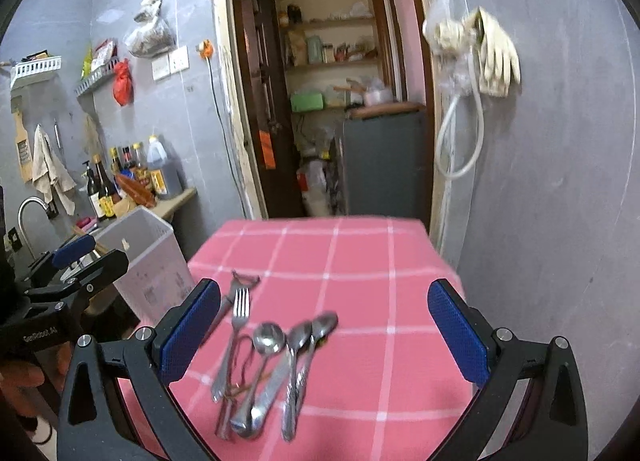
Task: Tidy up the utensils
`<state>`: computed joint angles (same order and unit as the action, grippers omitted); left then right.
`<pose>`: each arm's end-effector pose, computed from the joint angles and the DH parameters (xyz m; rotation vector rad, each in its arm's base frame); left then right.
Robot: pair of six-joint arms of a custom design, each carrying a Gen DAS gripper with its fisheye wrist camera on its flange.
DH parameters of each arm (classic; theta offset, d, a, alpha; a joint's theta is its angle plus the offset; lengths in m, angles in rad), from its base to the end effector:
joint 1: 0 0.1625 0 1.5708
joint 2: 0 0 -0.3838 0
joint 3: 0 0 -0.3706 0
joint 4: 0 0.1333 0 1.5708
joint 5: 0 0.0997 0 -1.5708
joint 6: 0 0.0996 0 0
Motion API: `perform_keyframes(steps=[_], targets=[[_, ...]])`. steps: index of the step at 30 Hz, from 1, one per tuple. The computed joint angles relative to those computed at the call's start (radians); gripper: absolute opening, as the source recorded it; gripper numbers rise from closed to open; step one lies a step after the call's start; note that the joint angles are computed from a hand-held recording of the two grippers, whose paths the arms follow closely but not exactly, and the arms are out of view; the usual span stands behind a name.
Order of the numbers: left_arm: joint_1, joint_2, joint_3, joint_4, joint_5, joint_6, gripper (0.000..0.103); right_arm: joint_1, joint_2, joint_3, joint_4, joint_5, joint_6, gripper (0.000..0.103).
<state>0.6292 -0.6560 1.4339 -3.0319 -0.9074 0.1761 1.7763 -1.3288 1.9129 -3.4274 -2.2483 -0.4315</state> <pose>-0.4474 -0.5664 0.1386 1.0814 2.3151 -1.1628 0.1723 -0.4795 0.4032 0.1309 -2.0473 1.3784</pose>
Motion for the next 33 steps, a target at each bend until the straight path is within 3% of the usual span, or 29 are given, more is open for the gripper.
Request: perform_keyframes(steps=[8,10,16,21,33], targets=[[0.025,0.003,0.013,0.181,-0.066,-0.146,0.103,-0.161,-0.080,0.051,0.225,0.204,0.146,0.100],[0.036,0.011,0.007,0.226,-0.086,-0.193,0.100,-0.191,-0.074,0.044,0.273,0.244,0.162,0.089],[0.069,0.057,-0.056,0.354,-0.129,-0.294,0.074,-0.270,-0.037,0.002,0.388,0.342,0.196,0.066],[0.096,0.112,-0.140,0.472,-0.116,-0.399,0.058,-0.312,0.010,-0.064,0.488,0.414,0.213,0.050],[0.142,0.207,-0.301,0.660,-0.119,-0.541,0.037,-0.349,0.158,-0.261,0.679,0.496,0.286,0.029]])
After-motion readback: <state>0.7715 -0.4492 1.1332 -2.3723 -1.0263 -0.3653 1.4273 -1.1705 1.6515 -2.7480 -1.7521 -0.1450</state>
